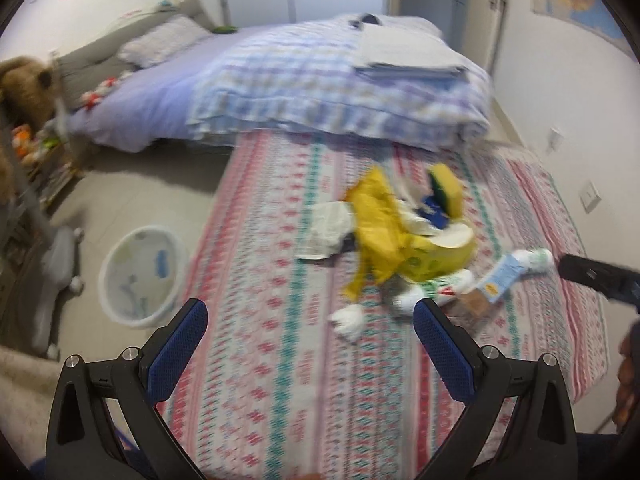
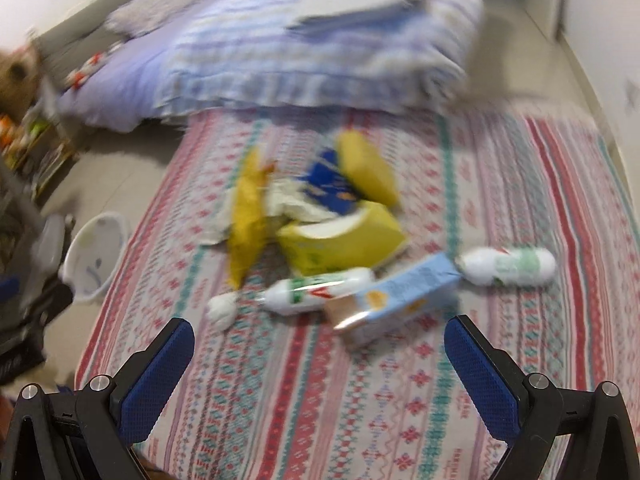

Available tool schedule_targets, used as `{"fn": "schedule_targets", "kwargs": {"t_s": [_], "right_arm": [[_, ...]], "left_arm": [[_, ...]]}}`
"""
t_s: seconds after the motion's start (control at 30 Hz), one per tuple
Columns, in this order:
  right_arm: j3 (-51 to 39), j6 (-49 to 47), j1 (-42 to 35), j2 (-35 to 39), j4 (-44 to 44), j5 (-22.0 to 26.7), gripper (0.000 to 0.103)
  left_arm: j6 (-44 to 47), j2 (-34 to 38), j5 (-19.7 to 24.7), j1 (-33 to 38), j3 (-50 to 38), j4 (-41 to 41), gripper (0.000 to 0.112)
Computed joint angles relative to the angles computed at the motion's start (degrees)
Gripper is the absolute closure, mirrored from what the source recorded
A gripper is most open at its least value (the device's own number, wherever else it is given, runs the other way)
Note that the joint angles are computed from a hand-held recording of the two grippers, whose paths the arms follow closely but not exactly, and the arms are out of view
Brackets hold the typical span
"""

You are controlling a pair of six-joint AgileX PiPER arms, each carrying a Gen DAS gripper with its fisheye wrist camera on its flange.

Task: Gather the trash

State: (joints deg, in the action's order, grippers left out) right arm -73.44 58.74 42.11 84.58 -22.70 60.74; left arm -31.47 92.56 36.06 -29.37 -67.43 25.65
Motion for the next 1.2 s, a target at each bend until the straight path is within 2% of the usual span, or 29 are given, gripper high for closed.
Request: {"fn": "schedule_targets", "kwargs": {"t_s": [0.07, 0.13, 0.17, 0.27, 0.33, 0.43, 0.5, 0.57, 0.6, 0.63, 0.67, 0.73, 0.8, 0.83, 1.0, 1.07, 1.13, 1.2], "right_arm": [[1.6, -1.4, -4.3, -0.6, 1.8, -0.5, 0.0], [4.3, -3.4, -10.4, -0.9, 7.0, -4.5, 0.0], [6.0, -5.6, -13.8, -0.7, 10.8, -8.0, 0.0], [9.2, -12.4, -21.4, 1.8, 20.7, -11.5, 0.0], [10.6, -14.8, -24.2, 3.8, 24.0, -12.5, 0.0], [11.5, -18.2, -27.0, 5.6, 27.5, -12.5, 0.0], [11.7, -18.6, -27.8, 5.5, 27.0, -12.5, 0.0], [13.2, -19.4, -29.5, 4.8, 27.4, -14.7, 0.0], [14.0, -19.6, -30.4, 4.5, 27.9, -15.6, 0.0], [15.0, -19.4, -31.3, 4.1, 28.3, -16.3, 0.0], [15.5, -18.9, -31.5, 4.7, 28.4, -17.1, 0.0], [16.0, -18.0, -31.6, 5.2, 28.9, -16.7, 0.0], [15.9, -20.4, -31.8, 6.1, 31.6, -17.4, 0.0], [16.0, -21.0, -31.6, 6.1, 31.8, -17.6, 0.0], [16.6, -21.1, -32.0, 6.7, 32.2, -18.7, 0.0], [16.5, -21.1, -31.6, 6.9, 31.9, -18.5, 0.0], [14.9, -20.3, -30.8, 8.5, 30.3, -17.2, 0.0], [14.1, -19.4, -30.0, 9.6, 29.4, -17.2, 0.0]], "left_arm": [[4.0, 4.2, 1.8, -0.7, -4.3, -4.2, 0.009], [9.1, 8.9, 3.8, -0.7, -9.0, -10.7, 0.009], [10.7, 10.4, 4.0, -0.8, -10.3, -12.6, 0.009], [15.7, 15.7, 5.4, -2.4, -15.0, -15.2, 0.012], [19.1, 18.8, 5.4, -4.0, -17.5, -15.5, 0.015], [30.1, 24.9, 8.9, -4.5, -24.0, -22.6, 0.025], [34.0, 28.8, 11.2, -4.9, -28.0, -24.2, 0.028], [37.3, 32.6, 14.3, -5.0, -32.1, -24.9, 0.039], [38.3, 33.1, 13.4, -4.5, -32.6, -26.3, 0.042], [40.2, 34.0, 14.7, -3.8, -34.3, -28.4, 0.044], [41.6, 35.0, 16.5, -3.3, -36.3, -30.1, 0.05], [46.9, 37.4, 20.7, -2.0, -40.7, -34.8, 0.053], [50.7, 37.9, 22.8, -1.7, -41.5, -37.9, 0.053], [52.4, 38.3, 24.2, -1.8, -42.3, -38.7, 0.053], [50.6, 38.4, 21.9, -5.1, -40.3, -30.5, 0.053], [48.4, 41.7, 22.1, -6.2, -43.4, -27.6, 0.053], [46.7, 43.9, 22.3, -6.8, -45.8, -26.4, 0.067], [46.0, 44.3, 22.4, -6.4, -47.1, -28.6, 0.068]]}}
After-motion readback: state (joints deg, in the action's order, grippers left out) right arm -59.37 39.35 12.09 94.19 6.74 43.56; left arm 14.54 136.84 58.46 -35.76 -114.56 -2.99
